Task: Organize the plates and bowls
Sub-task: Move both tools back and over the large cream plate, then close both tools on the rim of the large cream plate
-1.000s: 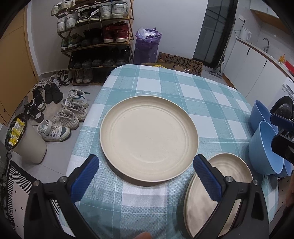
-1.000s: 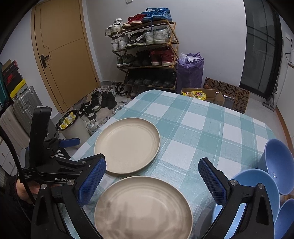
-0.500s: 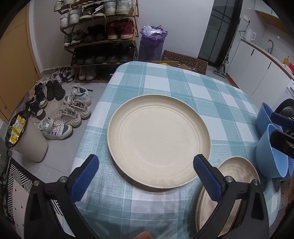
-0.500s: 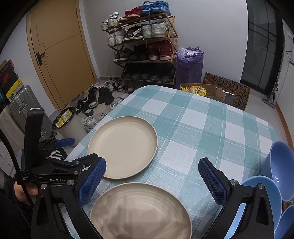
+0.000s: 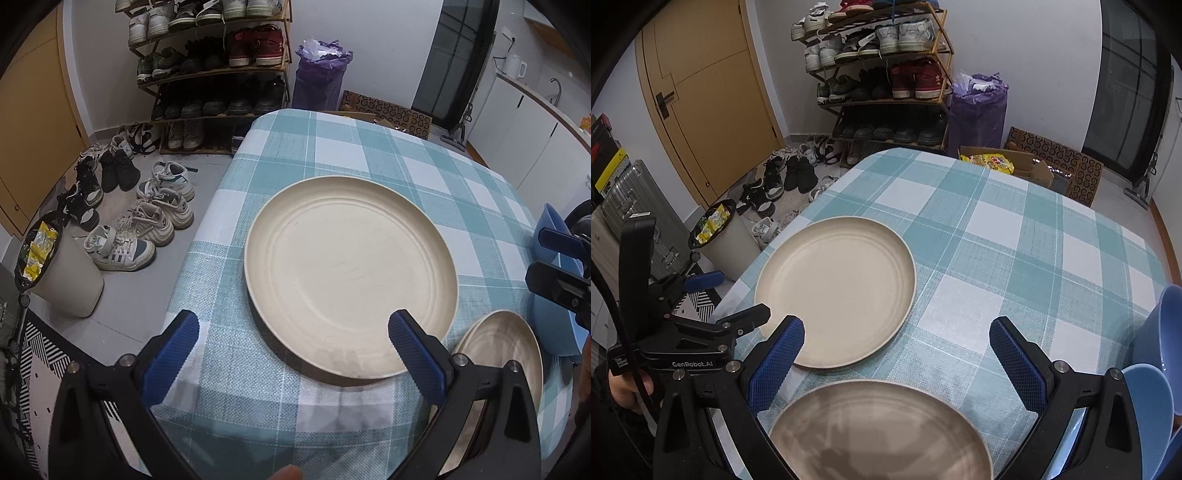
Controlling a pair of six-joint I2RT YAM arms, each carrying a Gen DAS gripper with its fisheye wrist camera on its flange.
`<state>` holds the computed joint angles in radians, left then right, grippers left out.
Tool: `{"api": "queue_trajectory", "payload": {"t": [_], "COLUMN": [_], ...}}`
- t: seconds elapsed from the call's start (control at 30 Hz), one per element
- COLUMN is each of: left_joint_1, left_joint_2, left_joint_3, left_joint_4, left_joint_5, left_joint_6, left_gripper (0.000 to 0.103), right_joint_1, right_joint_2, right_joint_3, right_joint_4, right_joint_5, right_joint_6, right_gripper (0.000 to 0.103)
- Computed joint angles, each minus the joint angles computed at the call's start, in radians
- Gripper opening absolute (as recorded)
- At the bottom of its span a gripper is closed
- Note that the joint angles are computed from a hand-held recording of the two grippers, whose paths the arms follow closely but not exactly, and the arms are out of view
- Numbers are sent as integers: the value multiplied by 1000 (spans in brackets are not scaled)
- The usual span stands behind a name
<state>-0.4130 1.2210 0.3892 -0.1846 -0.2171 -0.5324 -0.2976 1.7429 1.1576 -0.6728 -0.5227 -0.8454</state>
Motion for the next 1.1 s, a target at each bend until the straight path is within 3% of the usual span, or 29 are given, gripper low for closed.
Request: {"api": "queue_trajectory", "payload": {"t": [0.7, 0.77, 0.83, 1.0, 1.07, 1.1], "left_joint_1": [84, 93, 105, 112, 112, 112], "left_joint_2": [181, 192, 200, 217, 219, 216], "left_joint_3": [41, 42, 38, 32, 30, 26], "left_joint_4": [96, 103, 118, 144, 153, 158], "left_joint_5": [30, 36, 48, 67, 73, 73], "left_joint_6": [12, 17, 22, 35, 37, 38], "left_gripper": [102, 101, 100, 88, 87, 79], "right_joint_1": [71, 82, 90, 106, 111, 114], "right_joint_2": [213, 229, 251, 284, 294, 300], "right_joint_3": [89, 93, 108, 119, 124, 129], "right_joint_4": [39, 49, 47, 49, 49, 47], "right_joint_5": [29, 35, 40, 56, 59, 60], "right_joint_6": [101, 111, 117, 118, 121, 120], "right_gripper": [102, 99, 88, 82, 79, 78]}}
